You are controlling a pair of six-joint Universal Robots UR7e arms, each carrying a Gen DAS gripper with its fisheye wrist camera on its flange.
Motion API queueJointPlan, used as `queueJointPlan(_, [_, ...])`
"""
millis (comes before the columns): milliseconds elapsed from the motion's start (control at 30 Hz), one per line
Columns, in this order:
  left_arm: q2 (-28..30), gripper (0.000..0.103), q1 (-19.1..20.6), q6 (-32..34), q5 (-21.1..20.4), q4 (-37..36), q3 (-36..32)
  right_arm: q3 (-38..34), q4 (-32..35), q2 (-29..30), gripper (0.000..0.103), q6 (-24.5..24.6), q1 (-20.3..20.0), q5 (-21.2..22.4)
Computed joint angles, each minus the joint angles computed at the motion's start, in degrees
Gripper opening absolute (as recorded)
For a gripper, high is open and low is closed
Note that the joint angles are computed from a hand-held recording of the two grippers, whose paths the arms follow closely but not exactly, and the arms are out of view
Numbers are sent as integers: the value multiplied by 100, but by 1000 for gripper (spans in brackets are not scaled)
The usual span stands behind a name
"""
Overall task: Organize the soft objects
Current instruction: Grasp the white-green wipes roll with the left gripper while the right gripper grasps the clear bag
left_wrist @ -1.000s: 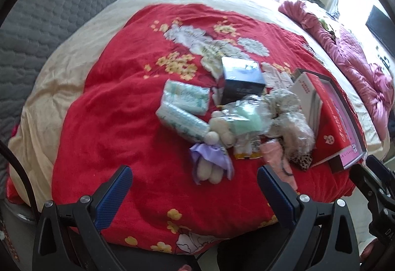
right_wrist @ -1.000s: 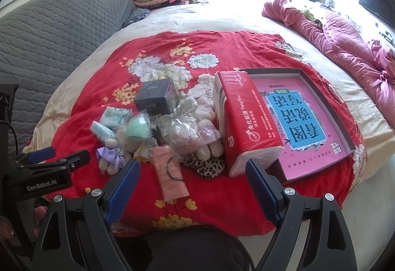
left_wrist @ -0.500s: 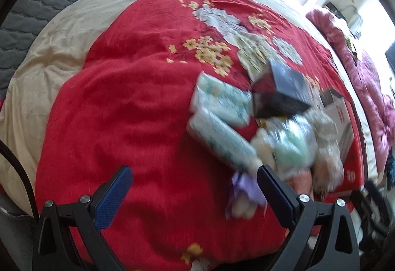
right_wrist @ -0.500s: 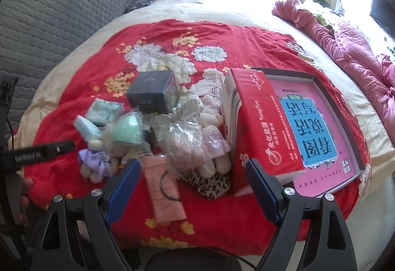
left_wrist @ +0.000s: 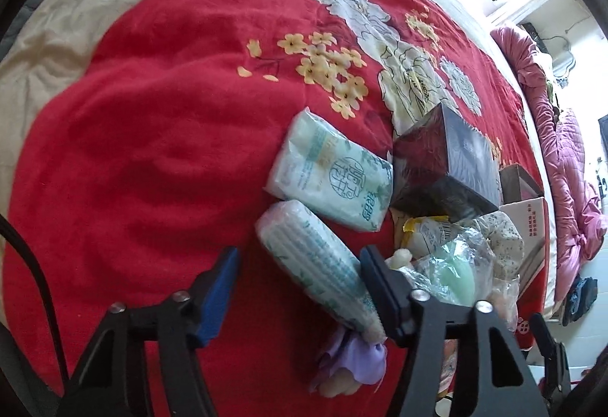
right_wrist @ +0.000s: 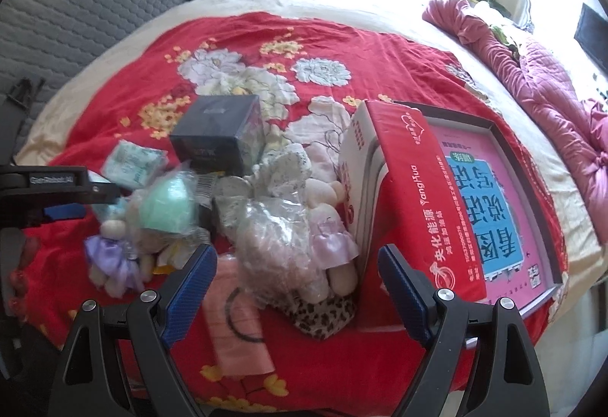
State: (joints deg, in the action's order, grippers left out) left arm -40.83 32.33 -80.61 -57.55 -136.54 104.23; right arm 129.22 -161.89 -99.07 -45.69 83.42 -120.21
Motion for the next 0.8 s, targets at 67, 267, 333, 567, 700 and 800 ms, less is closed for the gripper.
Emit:
queueJointPlan(67, [7, 49, 48, 73, -111, -233, 49, 0, -135, 141, 87, -72, 5, -125])
queueJointPlan(267, [-1, 36, 38, 208, -124, -444, 110, -56, 94, 249, 50, -60, -106, 51])
queueJointPlan(333, [-39, 35, -3, 205, -90, -424, 141, -15, 29, 213, 49, -100, -92, 83])
queueJointPlan(567, [-343, 33, -317, 156, 278, -144, 249, -118, 631, -358, 48, 162, -141, 740])
queueJointPlan(700, [-439, 33, -562, 305, 450, 24, 154, -269, 942, -675, 48, 381, -115, 962])
queueJointPlan(800, [-372, 33, -720, 537, 512, 122, -70, -369, 1047, -849, 48, 439, -126, 1068])
